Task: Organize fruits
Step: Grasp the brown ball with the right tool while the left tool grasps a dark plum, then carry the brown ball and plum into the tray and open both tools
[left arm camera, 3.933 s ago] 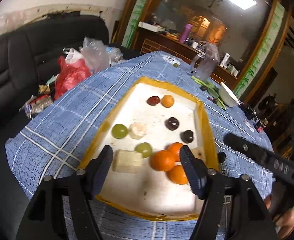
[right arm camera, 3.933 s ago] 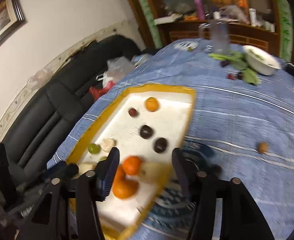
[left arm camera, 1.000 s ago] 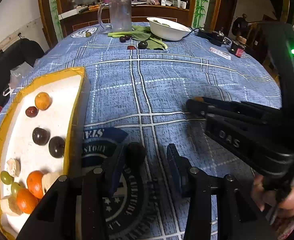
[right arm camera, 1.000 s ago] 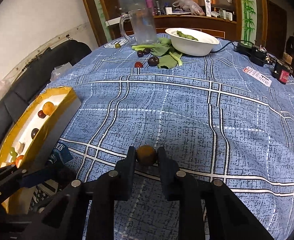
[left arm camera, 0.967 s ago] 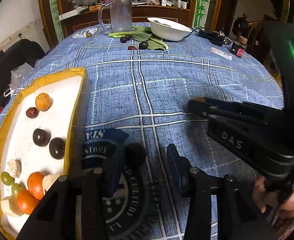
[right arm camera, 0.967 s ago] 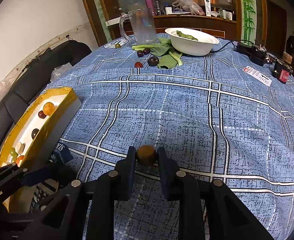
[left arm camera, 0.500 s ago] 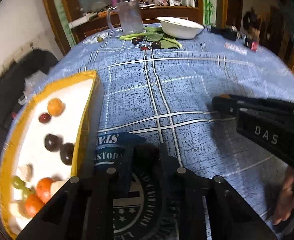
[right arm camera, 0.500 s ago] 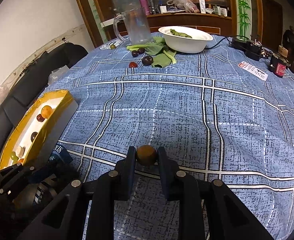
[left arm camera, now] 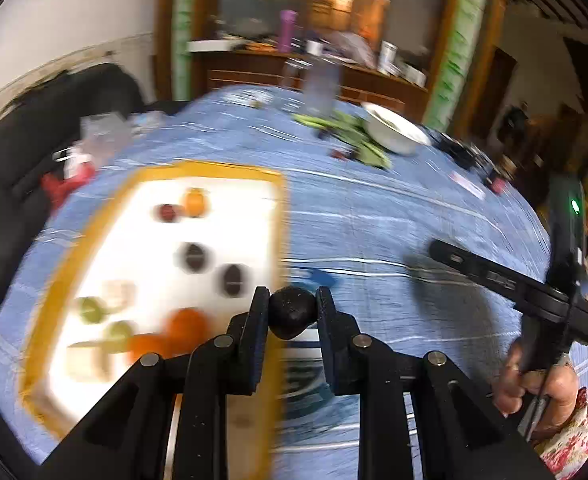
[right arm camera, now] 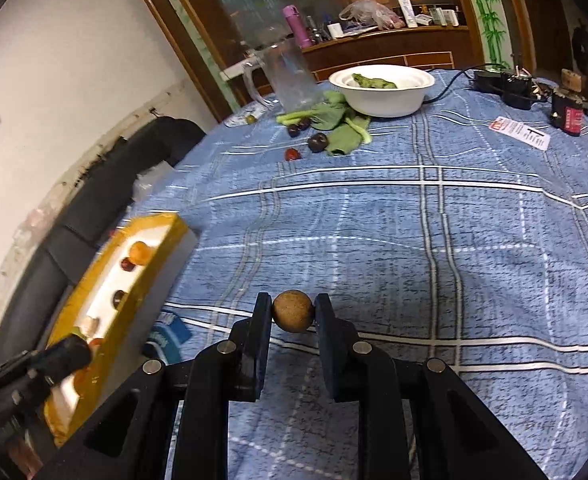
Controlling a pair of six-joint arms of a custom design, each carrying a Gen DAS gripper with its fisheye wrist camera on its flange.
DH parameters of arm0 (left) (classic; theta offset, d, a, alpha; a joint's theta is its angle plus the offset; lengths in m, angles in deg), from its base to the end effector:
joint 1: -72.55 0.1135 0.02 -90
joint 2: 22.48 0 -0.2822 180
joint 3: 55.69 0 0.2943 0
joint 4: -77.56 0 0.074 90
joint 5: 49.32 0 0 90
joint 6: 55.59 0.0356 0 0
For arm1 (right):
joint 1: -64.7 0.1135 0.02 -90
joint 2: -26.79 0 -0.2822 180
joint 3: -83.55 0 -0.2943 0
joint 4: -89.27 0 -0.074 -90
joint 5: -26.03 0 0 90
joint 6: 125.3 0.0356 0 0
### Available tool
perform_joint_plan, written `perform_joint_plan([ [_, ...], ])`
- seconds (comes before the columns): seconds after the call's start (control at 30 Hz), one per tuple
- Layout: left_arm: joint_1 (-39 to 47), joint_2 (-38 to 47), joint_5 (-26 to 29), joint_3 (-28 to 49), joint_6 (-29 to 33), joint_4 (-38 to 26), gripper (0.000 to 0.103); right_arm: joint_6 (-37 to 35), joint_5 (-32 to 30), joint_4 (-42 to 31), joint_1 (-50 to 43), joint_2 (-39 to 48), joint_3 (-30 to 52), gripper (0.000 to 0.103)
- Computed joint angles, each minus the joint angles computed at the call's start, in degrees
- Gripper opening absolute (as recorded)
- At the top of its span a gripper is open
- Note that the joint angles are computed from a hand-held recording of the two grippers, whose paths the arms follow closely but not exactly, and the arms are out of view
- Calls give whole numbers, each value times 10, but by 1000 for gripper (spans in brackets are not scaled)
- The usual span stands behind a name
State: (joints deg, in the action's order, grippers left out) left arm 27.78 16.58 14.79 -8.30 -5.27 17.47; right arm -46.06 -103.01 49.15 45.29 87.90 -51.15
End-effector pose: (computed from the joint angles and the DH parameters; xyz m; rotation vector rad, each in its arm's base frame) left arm 0.1229 -0.1000 0.2507 -0.0828 2.3589 -0.1477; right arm 0.2185 -0.0532 0.1962 -0.0768 2.3471 0.6130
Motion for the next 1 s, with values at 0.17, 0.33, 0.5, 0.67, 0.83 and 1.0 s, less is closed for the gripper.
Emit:
perform_joint_plan([
  [0.17,98,-115,9,-22,23,-92,22,10,-48,-41,7,-42,-1,24],
  [0.33,232,-183,102,-58,90,-112,23,70,-22,-86,124,-121,1,24],
  [0.5,308,-232,159,-80,135,-127,23,163,104,-57,331,-146,5,24],
  [0.67,430,-270,250,-90,202,-145,24,222,205,-1,480,-67,29,24],
  [0.83,537,-297,337,-85,263,-172,53,251,246,37,537,32,65,26],
  [1.0,580,-302,377,-73,293,-183,58,268,232,54,535,36,65,51],
])
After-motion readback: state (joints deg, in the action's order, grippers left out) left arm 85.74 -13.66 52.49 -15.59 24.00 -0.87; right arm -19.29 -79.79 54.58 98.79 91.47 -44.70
